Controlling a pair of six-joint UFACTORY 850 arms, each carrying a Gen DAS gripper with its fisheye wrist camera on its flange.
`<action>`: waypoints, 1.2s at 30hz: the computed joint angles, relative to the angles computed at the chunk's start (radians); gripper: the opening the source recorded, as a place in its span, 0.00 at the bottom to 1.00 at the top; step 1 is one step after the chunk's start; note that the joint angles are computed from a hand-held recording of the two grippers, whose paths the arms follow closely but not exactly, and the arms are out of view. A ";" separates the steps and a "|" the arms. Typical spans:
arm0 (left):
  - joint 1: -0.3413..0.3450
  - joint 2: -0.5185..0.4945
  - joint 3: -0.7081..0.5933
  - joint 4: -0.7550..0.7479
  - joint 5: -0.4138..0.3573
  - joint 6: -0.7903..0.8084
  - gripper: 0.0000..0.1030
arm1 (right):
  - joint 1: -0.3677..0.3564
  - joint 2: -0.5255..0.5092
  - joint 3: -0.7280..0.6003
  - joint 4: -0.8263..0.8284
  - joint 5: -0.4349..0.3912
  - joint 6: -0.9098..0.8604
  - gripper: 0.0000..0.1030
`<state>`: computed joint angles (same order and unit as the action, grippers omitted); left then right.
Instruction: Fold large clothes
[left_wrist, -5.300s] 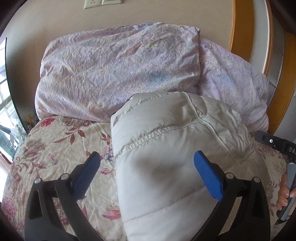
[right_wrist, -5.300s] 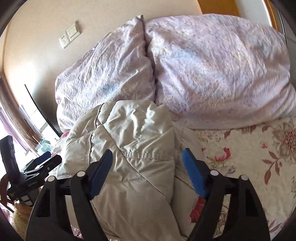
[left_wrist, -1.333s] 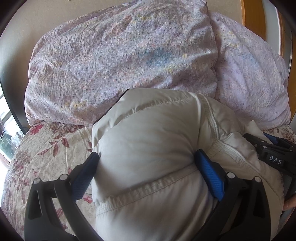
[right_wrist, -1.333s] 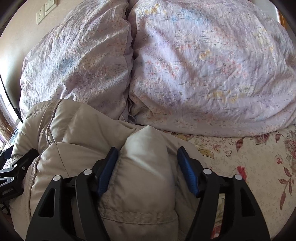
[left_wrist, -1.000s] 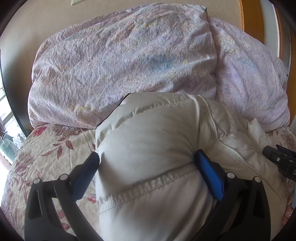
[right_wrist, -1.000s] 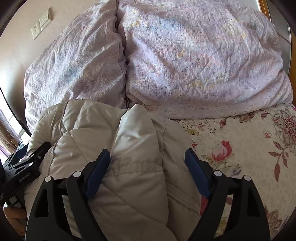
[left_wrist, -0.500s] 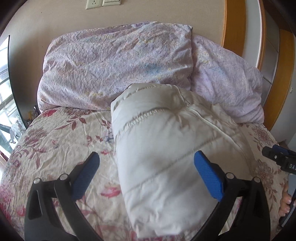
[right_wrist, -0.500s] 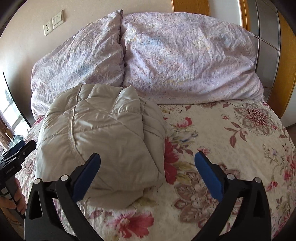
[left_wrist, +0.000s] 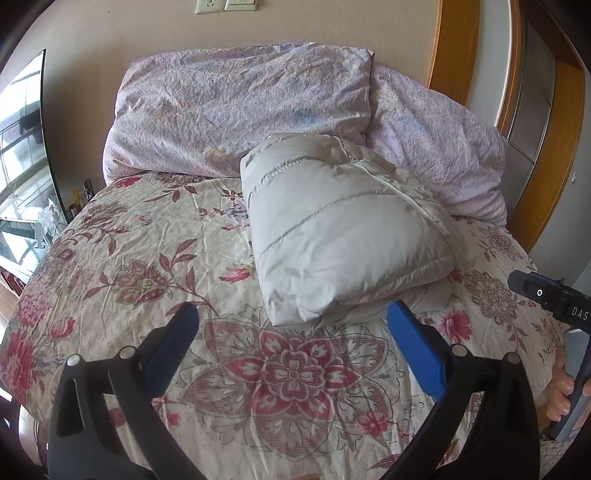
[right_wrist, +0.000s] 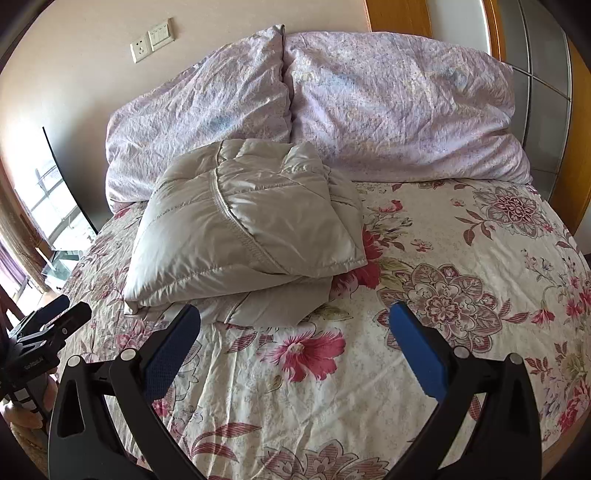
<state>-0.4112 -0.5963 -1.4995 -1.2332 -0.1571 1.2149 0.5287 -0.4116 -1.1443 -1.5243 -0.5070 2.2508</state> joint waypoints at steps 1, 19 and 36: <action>-0.002 0.004 0.007 0.016 0.002 -0.017 0.98 | 0.005 0.001 0.003 0.007 -0.006 -0.006 0.99; -0.013 -0.018 -0.022 0.395 -0.047 -0.404 0.98 | 0.006 -0.016 -0.006 0.138 0.059 -0.124 0.99; -0.009 -0.008 -0.012 0.335 -0.101 -0.348 0.98 | 0.006 -0.007 -0.002 0.200 0.102 -0.180 0.99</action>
<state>-0.4204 -0.6045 -1.5119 -0.8978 -0.2584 0.8667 0.5352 -0.4188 -1.1459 -1.3241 -0.4046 2.0703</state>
